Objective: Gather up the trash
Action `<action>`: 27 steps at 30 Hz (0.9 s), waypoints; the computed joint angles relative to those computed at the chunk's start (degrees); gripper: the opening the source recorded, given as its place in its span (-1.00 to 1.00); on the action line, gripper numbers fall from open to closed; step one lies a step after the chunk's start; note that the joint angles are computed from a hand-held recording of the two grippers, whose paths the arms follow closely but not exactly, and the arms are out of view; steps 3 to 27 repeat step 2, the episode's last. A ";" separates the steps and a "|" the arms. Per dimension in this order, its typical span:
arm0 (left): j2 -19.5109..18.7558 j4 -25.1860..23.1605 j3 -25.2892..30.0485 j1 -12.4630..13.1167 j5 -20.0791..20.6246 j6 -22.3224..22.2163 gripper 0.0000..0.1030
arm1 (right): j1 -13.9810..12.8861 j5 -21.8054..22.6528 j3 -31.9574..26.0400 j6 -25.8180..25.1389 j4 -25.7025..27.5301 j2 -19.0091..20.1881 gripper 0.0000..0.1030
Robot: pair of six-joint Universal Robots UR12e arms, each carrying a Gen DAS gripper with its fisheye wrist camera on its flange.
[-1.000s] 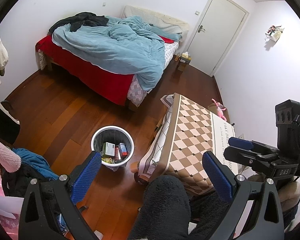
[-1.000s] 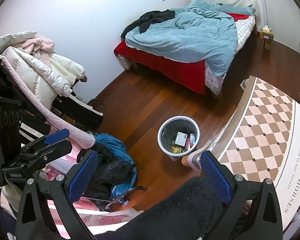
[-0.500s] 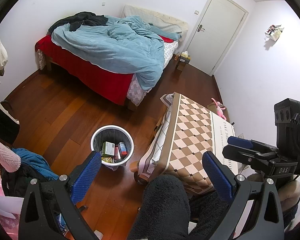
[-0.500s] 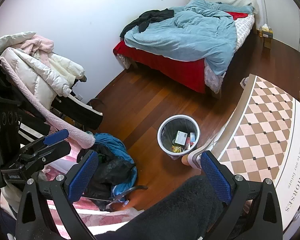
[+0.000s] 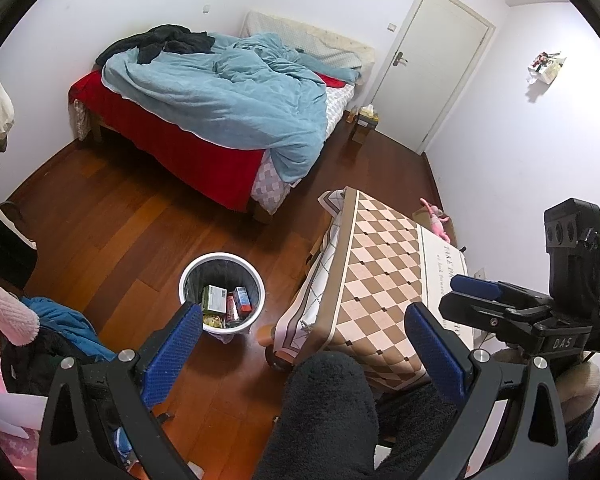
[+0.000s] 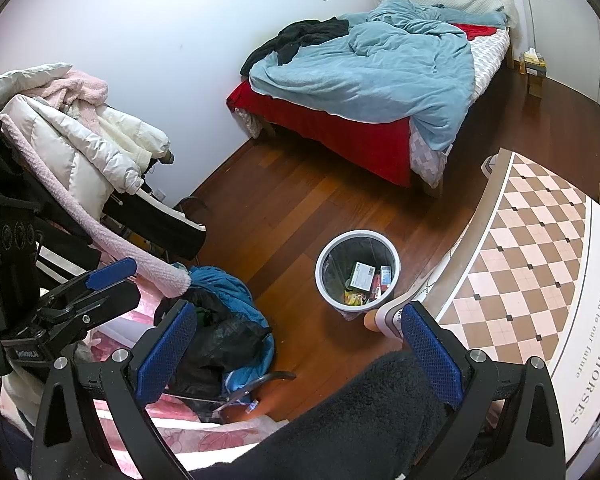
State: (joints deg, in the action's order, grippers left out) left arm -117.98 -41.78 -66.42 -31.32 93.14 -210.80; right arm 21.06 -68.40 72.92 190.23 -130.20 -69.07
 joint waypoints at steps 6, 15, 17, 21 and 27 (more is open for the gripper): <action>0.04 -0.01 0.00 0.09 -0.20 0.09 1.00 | -0.01 0.12 -0.13 -0.04 0.15 0.08 1.00; 0.04 -0.01 0.00 0.09 -0.20 0.09 1.00 | -0.01 0.12 -0.13 -0.04 0.15 0.08 1.00; 0.04 -0.01 0.00 0.09 -0.20 0.09 1.00 | -0.01 0.12 -0.13 -0.04 0.15 0.08 1.00; 0.04 -0.01 0.00 0.09 -0.20 0.09 1.00 | -0.01 0.12 -0.13 -0.04 0.15 0.08 1.00; 0.04 -0.01 0.00 0.09 -0.20 0.09 1.00 | -0.01 0.12 -0.13 -0.04 0.15 0.08 1.00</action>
